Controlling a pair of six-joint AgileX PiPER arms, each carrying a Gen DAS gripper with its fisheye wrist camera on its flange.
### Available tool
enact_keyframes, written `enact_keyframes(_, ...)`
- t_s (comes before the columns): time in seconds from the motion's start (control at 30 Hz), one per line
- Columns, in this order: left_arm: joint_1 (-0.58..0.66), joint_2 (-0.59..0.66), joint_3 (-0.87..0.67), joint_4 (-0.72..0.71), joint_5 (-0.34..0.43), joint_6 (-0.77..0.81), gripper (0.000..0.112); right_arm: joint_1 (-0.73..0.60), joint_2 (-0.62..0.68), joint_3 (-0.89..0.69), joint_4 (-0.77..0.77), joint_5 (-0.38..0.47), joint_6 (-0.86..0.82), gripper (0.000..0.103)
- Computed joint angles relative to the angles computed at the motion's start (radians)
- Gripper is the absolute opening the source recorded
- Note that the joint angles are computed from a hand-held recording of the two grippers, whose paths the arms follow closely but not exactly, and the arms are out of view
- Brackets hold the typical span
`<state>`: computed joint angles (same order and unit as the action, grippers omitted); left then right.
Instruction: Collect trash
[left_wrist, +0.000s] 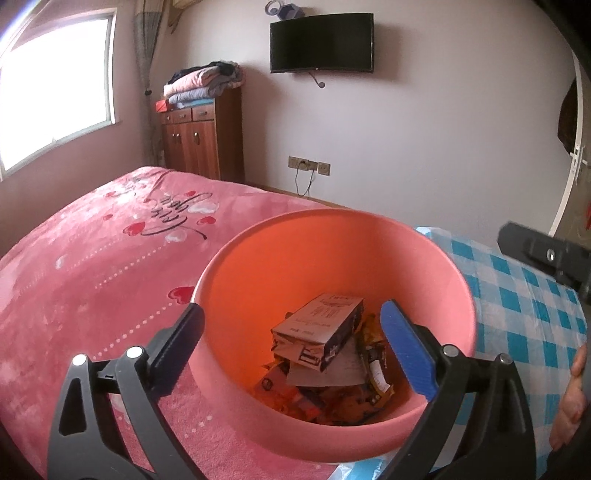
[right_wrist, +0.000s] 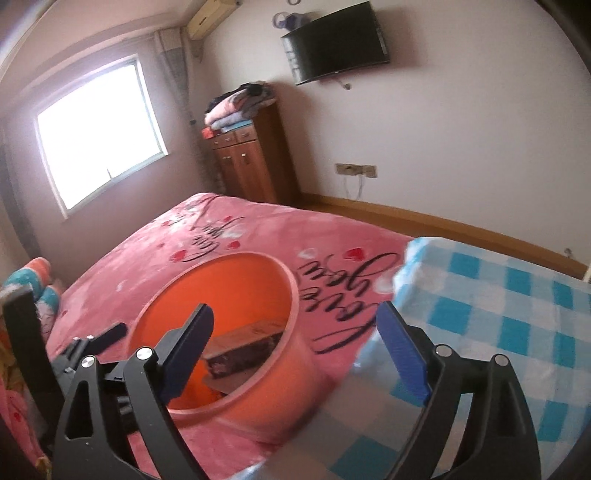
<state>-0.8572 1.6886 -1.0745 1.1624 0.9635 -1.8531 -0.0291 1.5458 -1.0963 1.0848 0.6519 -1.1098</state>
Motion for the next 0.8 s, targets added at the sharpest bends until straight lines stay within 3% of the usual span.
enact_keyframes(0.43,-0.124,0.080,-0.174,0.023,0.070,0.057,0.099,-0.195,-0.094,0.165,0.085,-0.052,-0.175,0.090)
enact_keyframes(0.8,-0.223,0.229,-0.389,0.023,0.025,0.150,0.099,-0.451,-0.144,0.271,0.185,-0.047,-0.395,0.090)
